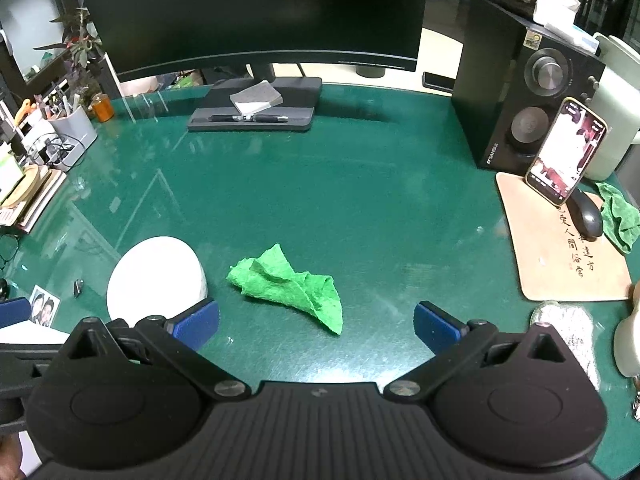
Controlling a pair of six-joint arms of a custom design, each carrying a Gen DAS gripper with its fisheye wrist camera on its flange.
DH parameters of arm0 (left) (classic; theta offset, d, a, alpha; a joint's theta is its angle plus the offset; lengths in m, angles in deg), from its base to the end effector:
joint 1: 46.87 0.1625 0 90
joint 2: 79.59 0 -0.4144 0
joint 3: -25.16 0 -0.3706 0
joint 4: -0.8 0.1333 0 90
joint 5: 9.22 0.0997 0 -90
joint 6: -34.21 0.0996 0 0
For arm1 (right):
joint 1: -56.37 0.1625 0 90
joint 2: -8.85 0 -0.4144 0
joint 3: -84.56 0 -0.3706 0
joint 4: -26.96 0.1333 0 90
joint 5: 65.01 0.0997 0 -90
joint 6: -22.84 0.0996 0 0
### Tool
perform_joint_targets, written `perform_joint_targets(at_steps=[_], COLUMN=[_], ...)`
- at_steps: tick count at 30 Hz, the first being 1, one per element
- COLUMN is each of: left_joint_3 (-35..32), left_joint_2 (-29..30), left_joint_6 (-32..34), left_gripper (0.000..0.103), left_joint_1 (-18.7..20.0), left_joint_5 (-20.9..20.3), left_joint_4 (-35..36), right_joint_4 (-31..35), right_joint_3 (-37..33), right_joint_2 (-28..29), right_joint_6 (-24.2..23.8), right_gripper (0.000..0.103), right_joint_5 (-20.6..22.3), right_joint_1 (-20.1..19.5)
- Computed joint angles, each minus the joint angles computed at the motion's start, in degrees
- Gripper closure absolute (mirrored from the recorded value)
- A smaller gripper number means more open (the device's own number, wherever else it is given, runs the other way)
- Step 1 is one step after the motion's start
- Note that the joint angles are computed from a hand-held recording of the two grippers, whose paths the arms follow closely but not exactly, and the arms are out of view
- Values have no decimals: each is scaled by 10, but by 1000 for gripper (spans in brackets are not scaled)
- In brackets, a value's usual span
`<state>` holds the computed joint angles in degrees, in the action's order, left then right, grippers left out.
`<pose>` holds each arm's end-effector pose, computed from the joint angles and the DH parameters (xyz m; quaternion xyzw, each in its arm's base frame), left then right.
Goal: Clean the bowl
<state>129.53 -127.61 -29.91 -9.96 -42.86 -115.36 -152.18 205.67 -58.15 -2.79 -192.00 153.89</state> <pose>-0.3027 -0.4978 0.0642 0.0406 0.8589 -0.2696 0.4335 0.1390 -0.4925 0.2358 0.1665 -0.8940 0.2342 0.3437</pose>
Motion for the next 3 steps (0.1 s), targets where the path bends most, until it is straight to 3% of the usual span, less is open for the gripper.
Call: perform_joint_targets(at_steps=[3], left_joint_3=[1], left_joint_2=[-1], left_joint_6=[-3], left_gripper=[1], left_joint_1=[0], left_joint_5=[-1], left_joint_4=[-1], right_joint_4=[0], right_joint_3=[0], right_joint_2=[0], right_joint_6=[-2], right_gripper=[0], right_joint_5=[2], right_joint_1=[0])
